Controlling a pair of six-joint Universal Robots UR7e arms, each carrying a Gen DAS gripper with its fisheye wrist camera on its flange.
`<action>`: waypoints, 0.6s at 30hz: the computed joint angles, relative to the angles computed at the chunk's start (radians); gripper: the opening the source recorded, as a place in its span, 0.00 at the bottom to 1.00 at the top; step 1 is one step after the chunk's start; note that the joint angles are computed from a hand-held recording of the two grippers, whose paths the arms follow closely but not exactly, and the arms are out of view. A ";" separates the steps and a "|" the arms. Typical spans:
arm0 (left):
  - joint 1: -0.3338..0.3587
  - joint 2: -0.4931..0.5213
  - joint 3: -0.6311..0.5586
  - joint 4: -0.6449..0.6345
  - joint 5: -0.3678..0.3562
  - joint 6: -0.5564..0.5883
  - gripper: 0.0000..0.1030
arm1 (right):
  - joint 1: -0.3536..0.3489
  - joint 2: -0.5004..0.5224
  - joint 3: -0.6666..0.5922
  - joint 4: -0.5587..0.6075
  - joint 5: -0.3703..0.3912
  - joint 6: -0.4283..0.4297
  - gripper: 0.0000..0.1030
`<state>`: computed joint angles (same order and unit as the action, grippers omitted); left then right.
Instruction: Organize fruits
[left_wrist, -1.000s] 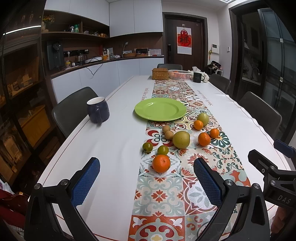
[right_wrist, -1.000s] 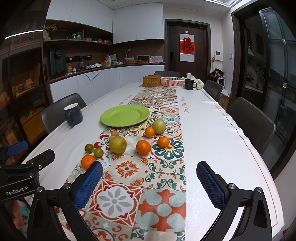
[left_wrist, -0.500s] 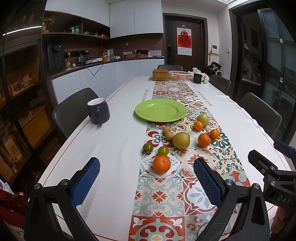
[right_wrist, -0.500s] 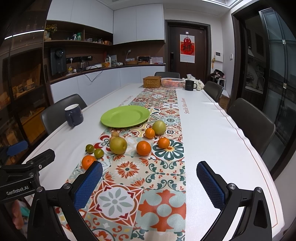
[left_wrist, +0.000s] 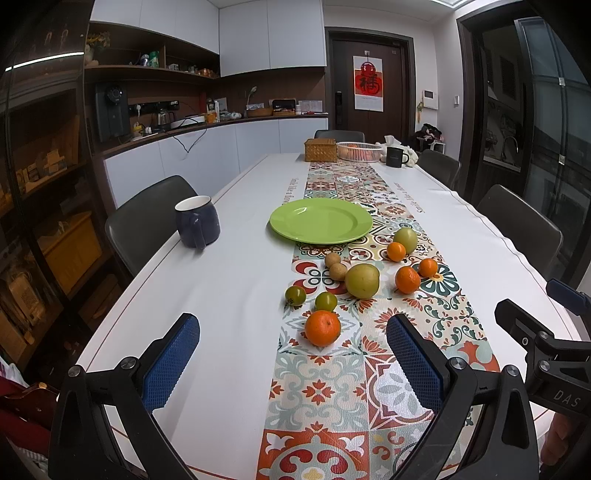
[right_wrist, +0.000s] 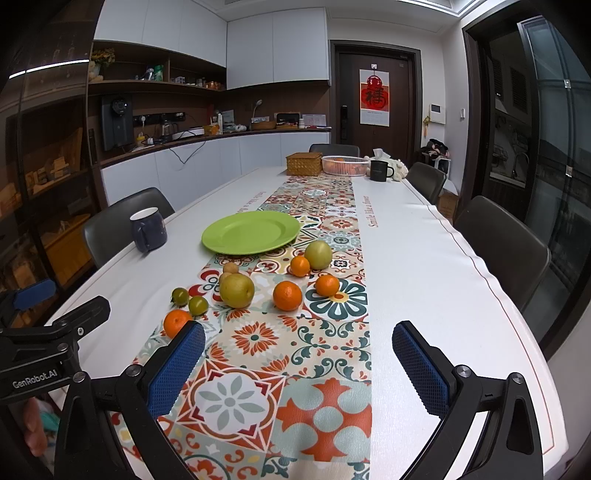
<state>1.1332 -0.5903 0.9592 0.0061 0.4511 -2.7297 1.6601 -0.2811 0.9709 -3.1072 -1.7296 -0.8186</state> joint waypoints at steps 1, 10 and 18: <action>0.000 0.000 0.000 0.000 0.000 0.000 1.00 | 0.001 0.000 0.001 -0.001 -0.001 0.000 0.99; 0.000 -0.001 0.003 -0.004 0.000 0.002 1.00 | -0.001 0.001 -0.002 0.000 0.002 -0.001 0.99; 0.000 -0.002 0.005 -0.007 0.001 0.003 1.00 | -0.002 0.004 -0.008 0.003 0.003 -0.001 0.99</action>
